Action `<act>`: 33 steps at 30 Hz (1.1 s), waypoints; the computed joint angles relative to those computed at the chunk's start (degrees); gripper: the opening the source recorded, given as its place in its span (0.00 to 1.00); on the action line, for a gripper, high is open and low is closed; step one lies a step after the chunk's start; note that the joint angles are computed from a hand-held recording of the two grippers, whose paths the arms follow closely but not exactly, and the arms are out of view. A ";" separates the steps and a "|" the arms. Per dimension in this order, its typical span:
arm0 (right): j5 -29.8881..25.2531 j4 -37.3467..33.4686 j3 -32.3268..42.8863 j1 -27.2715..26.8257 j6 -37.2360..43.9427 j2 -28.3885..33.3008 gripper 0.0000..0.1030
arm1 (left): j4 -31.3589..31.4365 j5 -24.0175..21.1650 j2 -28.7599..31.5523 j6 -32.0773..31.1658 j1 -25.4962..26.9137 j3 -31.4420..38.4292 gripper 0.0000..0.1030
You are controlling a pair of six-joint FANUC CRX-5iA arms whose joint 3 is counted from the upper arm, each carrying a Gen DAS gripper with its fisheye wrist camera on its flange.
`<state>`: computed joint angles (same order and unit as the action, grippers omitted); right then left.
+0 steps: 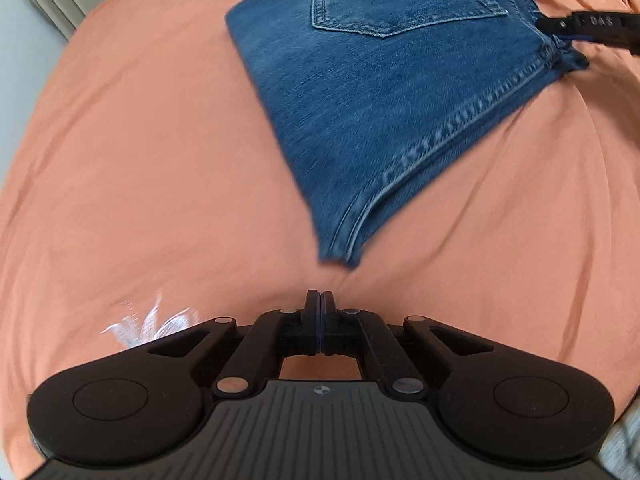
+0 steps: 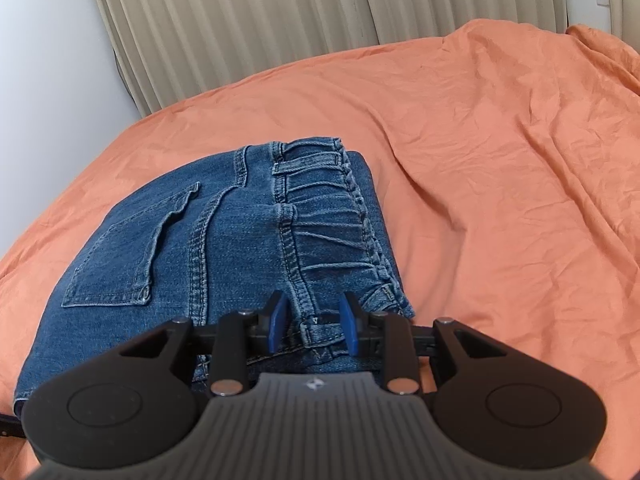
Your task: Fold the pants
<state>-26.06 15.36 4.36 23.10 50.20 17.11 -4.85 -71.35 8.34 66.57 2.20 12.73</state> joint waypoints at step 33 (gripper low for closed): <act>-10.35 -55.50 14.92 -15.66 18.71 4.83 0.76 | 60.88 20.28 13.29 1.48 12.14 -11.25 0.58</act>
<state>-36.40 -40.13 19.29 7.45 68.91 21.94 56.03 -51.06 21.63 68.05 14.34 1.48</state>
